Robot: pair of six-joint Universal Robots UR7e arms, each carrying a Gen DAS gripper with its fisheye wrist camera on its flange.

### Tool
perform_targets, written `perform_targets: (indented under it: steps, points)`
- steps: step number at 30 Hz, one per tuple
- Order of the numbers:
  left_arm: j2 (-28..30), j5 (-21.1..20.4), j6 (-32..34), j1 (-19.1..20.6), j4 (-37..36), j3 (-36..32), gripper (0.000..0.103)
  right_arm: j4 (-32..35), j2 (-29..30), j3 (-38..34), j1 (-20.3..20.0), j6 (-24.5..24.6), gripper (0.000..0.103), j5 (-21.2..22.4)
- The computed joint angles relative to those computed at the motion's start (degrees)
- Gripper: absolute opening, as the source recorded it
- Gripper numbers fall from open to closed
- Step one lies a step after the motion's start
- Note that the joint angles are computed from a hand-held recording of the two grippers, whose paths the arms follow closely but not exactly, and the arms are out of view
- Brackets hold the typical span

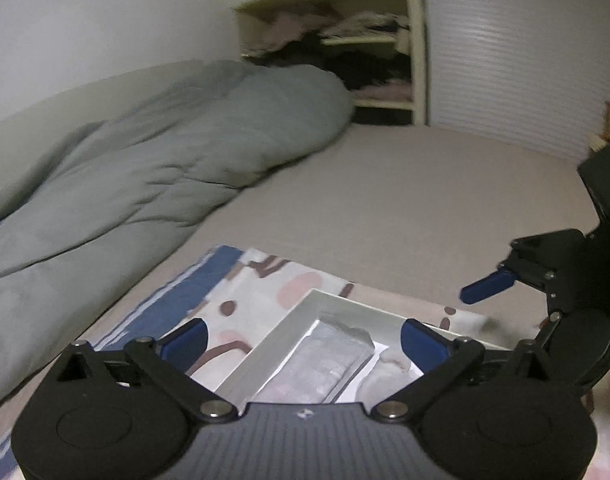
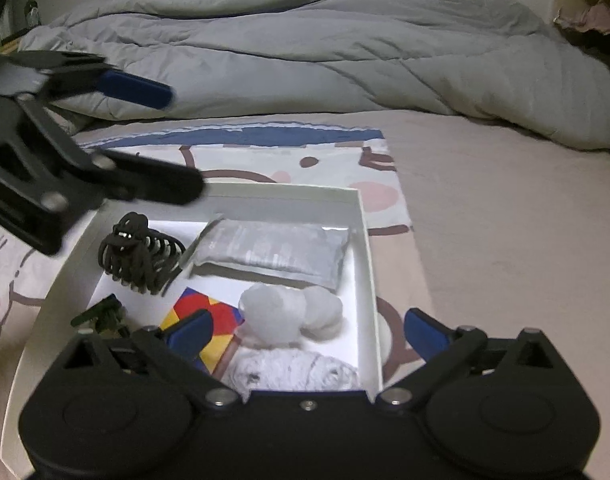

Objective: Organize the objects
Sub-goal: 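Open both tools and withdraw them from the white box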

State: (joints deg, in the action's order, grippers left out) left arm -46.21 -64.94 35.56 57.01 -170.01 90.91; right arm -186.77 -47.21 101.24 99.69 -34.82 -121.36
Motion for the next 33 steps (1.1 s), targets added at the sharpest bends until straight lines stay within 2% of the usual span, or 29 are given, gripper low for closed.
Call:
perform_targets:
  steps: [6,8,14,17,20,23,25,33]
  points:
    - [-5.32,6.52,-5.89,-3.09,-6.75,8.52,0.103,-7.07,-0.38,2.53,3.23,-0.56,0.103,-3.62]
    - [-7.21,9.03,-9.01,-4.24,-8.57,11.21,0.103,-7.71,-0.69,3.15,4.37,0.23,0.103,-4.61]
    - [-12.14,20.37,-17.54,-8.92,-11.4,18.06,0.103,-7.89,-1.85,5.06,7.69,5.07,0.103,-7.79]
    - [-15.17,23.03,-20.3,-10.78,-12.22,21.5,0.103,-8.96,-2.68,6.62,9.54,5.67,0.103,-9.52]
    - [-18.76,25.21,-25.14,-12.64,-10.52,24.41,0.103,-9.06,-4.3,8.58,11.05,7.33,0.103,-9.88]
    - [-21.04,30.63,-29.58,-15.37,-8.07,26.89,0.103,-10.73,-5.56,10.71,12.91,8.31,0.103,-10.86]
    - [-23.28,32.73,-31.79,-17.27,-6.05,29.1,0.103,-11.59,-6.43,12.15,14.19,9.13,0.103,-11.27]
    - [-33.14,35.16,-46.53,-23.78,8.79,36.16,0.103,-13.27,-9.8,16.99,19.06,14.03,0.103,-13.29]
